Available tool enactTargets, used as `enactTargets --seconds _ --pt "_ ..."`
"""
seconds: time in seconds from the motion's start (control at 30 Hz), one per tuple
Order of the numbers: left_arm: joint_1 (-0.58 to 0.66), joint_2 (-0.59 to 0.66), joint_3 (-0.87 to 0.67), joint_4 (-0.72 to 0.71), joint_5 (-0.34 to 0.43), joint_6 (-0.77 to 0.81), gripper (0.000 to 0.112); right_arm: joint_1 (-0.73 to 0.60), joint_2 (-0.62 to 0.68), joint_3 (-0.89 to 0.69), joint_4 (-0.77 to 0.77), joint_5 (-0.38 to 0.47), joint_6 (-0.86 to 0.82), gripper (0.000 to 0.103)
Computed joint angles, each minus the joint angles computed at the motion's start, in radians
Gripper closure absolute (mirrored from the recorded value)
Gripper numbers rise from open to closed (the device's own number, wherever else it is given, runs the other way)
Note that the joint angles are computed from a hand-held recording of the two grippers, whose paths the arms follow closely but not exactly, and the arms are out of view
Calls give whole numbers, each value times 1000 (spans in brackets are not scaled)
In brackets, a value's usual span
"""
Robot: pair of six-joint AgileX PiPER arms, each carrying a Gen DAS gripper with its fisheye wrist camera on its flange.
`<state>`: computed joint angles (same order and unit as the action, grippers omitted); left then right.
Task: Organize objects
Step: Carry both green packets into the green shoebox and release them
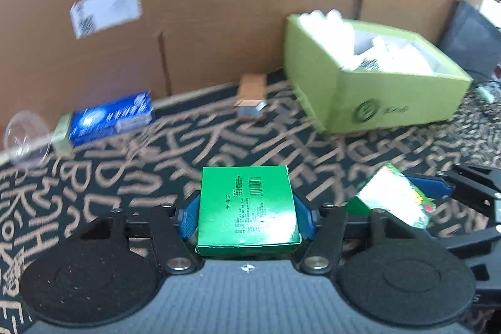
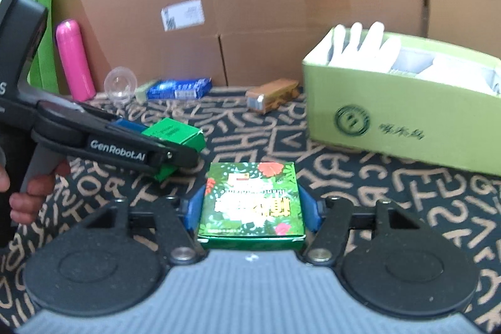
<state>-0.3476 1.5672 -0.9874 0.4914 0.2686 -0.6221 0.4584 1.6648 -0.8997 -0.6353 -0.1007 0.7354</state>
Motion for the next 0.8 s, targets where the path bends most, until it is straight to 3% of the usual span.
enactTargets --seconds 0.17,0.37,0.53,0.8 --pt "-90 -11 -73 70 1 -68 50 -62 -98 41 189 -26 -224 42" --pt "-187 75 -256 142 22 -129 49 -171 -157 29 349 -24 -444 42" --pt "-230 234 -503 191 96 -175 49 -260 -146 -15 538 -23 -670 42" --pt "-236 533 -949 57 238 -17 49 -371 7 -207 948 -37 -1121 42"
